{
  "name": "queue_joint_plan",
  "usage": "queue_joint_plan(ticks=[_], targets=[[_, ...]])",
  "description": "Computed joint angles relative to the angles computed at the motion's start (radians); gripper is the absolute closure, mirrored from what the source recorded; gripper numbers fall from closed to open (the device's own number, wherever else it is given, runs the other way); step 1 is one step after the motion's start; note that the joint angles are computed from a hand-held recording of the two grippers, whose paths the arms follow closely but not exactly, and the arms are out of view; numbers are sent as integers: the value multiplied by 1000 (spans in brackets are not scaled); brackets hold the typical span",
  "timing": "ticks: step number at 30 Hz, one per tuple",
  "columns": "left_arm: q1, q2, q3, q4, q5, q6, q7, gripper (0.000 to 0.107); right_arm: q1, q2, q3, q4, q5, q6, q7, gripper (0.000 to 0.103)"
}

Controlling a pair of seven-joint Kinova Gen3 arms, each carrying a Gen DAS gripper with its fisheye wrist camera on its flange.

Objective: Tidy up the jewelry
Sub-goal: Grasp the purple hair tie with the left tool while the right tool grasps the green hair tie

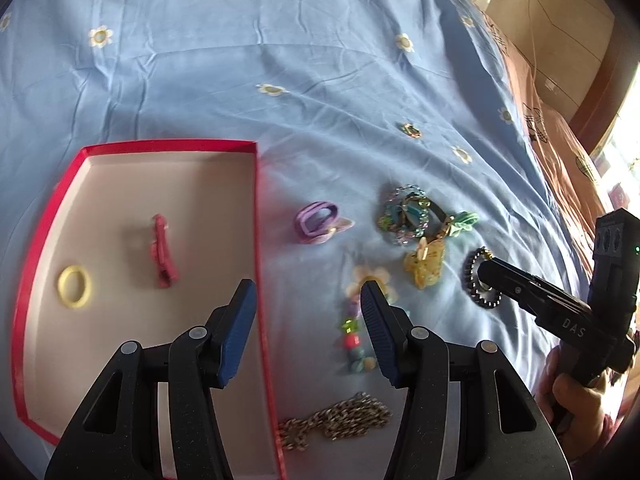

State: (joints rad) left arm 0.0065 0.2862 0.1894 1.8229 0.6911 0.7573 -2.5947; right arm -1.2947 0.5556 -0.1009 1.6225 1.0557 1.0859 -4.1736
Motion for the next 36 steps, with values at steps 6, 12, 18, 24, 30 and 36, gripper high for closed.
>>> queue_joint_plan(ticks=[6, 12, 18, 24, 30, 36], targets=[[41, 16, 17, -21, -18, -20, 14, 55, 10, -31, -8, 60, -5, 16, -44, 55], [104, 61, 12, -79, -124, -71, 113, 55, 52, -54, -27, 108, -12, -6, -50, 50], [163, 118, 19, -142, -255, -104, 212, 55, 88, -66, -28, 142, -5, -42, -50, 49], [204, 183, 26, -203, -366, -82, 300, 56, 132, -64, -24, 174, 19, -119, -61, 51], [154, 194, 78, -196, -338, -68, 251, 94, 119, -55, -1, 193, 32, -138, -101, 103], [88, 168, 101, -168, -245, -55, 187, 95, 103, -51, -20, 161, 37, -59, -75, 103]])
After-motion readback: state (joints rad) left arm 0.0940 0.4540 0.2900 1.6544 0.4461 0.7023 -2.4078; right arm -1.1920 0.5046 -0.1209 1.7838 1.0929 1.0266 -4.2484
